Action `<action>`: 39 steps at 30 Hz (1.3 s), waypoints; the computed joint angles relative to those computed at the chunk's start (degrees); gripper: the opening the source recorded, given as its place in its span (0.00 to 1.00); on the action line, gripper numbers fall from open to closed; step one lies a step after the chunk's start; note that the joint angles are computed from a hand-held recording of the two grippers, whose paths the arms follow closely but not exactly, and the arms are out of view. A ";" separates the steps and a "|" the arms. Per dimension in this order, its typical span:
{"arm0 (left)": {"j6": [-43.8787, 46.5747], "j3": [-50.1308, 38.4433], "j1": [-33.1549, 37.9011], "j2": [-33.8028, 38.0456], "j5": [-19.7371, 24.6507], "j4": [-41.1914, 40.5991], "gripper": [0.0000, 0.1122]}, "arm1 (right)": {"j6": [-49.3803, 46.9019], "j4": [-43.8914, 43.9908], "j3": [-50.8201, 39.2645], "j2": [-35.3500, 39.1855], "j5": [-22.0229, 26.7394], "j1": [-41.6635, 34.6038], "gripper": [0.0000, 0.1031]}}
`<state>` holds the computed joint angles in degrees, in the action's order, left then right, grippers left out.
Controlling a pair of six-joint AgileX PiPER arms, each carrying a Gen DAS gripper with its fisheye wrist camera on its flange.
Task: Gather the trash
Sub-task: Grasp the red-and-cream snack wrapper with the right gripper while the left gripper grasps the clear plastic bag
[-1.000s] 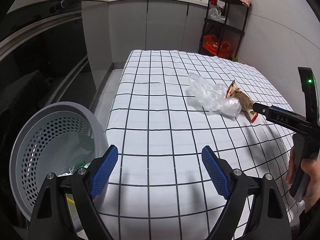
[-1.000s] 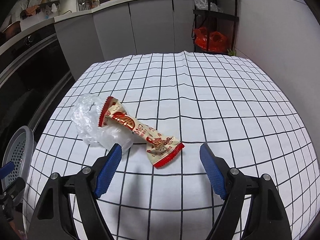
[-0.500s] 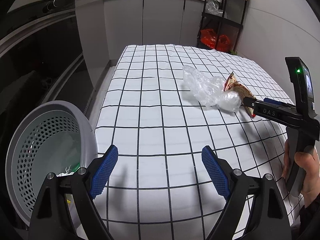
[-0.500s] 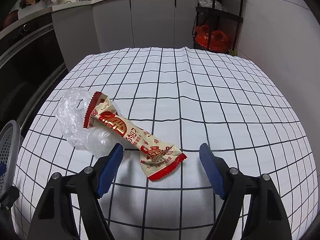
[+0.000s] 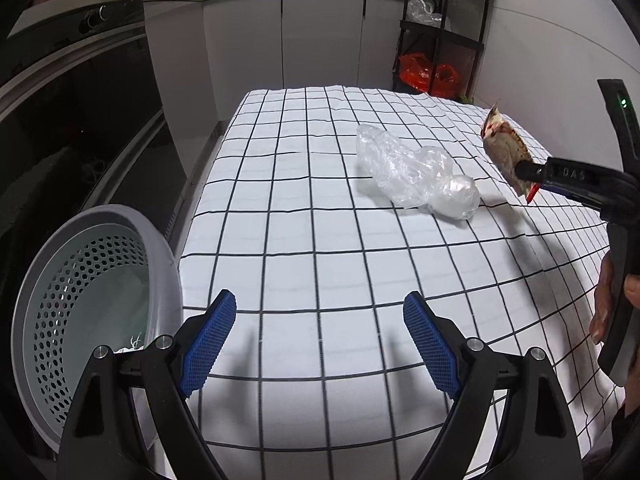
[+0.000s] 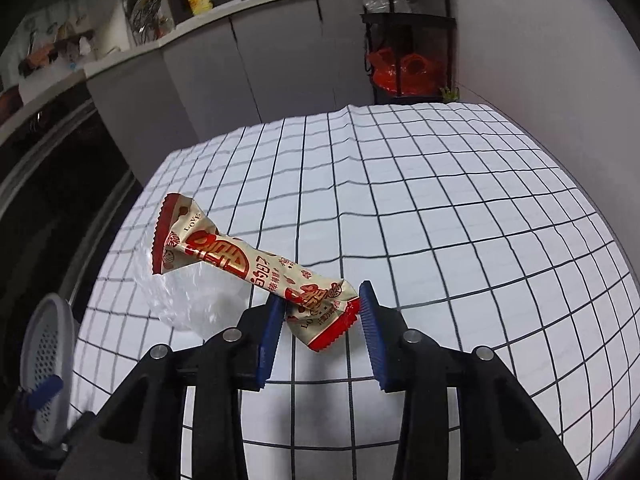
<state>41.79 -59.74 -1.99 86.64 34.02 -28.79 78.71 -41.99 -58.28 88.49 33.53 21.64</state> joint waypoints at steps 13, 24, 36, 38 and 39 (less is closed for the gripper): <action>-22.95 -11.13 -16.54 7.39 -3.26 14.63 0.83 | 0.65 3.98 3.36 -7.75 -4.59 -5.83 0.36; -38.61 -24.89 -22.58 19.17 2.09 25.18 0.86 | -3.49 8.36 3.88 -8.40 -7.15 -8.31 0.36; -44.09 -31.19 -23.97 25.82 4.79 27.17 0.72 | -3.67 7.76 3.69 -8.34 -6.67 -7.79 0.36; -42.15 -31.15 -23.54 25.97 5.64 25.34 0.53 | -4.05 7.91 3.41 -8.07 -6.64 -7.69 0.36; -42.01 -30.92 -23.57 25.94 5.48 25.42 0.49 | -4.32 8.12 3.28 -7.97 -6.64 -7.61 0.36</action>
<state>-0.22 -90.66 -25.56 112.58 39.50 -3.37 74.39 -33.87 -55.00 80.53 26.88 14.03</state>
